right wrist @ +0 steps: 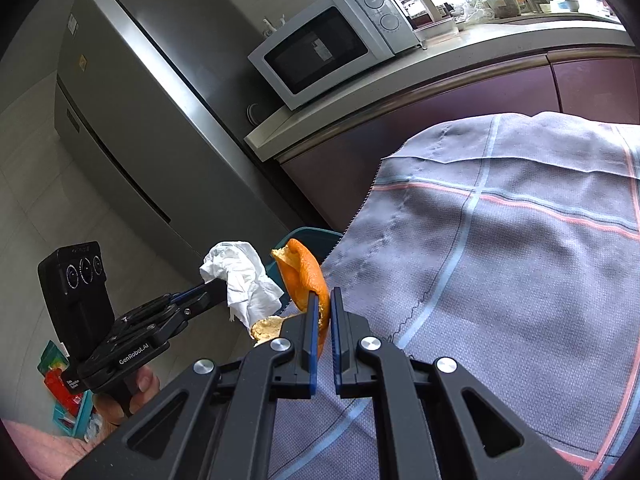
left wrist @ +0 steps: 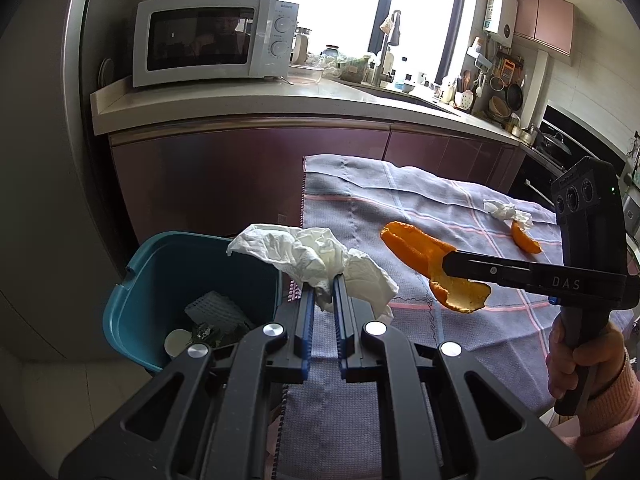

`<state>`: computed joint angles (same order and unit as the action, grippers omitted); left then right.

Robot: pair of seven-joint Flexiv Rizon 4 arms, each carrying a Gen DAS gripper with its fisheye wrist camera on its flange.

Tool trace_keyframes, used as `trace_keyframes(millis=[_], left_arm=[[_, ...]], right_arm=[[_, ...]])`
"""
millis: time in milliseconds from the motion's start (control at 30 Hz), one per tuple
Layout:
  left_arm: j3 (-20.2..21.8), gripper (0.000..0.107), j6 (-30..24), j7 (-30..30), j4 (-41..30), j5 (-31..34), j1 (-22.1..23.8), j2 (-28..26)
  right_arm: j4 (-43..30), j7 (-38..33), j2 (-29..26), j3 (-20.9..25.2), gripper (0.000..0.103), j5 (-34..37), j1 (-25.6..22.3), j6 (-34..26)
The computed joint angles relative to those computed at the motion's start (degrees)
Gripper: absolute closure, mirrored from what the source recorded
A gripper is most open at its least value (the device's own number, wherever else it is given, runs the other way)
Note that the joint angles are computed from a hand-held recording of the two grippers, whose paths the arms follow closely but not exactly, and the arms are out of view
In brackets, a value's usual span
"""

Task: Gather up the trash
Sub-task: 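Carry the white tissue and orange peel over the teal bin with both grippers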

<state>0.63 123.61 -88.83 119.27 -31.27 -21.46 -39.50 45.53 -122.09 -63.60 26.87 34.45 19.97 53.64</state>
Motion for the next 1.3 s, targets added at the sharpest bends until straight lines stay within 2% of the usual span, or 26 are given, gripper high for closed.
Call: trace_keyframes(millis=[1300], left_arm=[[1.41,0.097,1.01,-0.13,2.99,-3.24,1.16,0.92]], right_arm=[[-12.62,1.91,-5.05,-3.76,0.098,-3.50,6.94,-8.56]])
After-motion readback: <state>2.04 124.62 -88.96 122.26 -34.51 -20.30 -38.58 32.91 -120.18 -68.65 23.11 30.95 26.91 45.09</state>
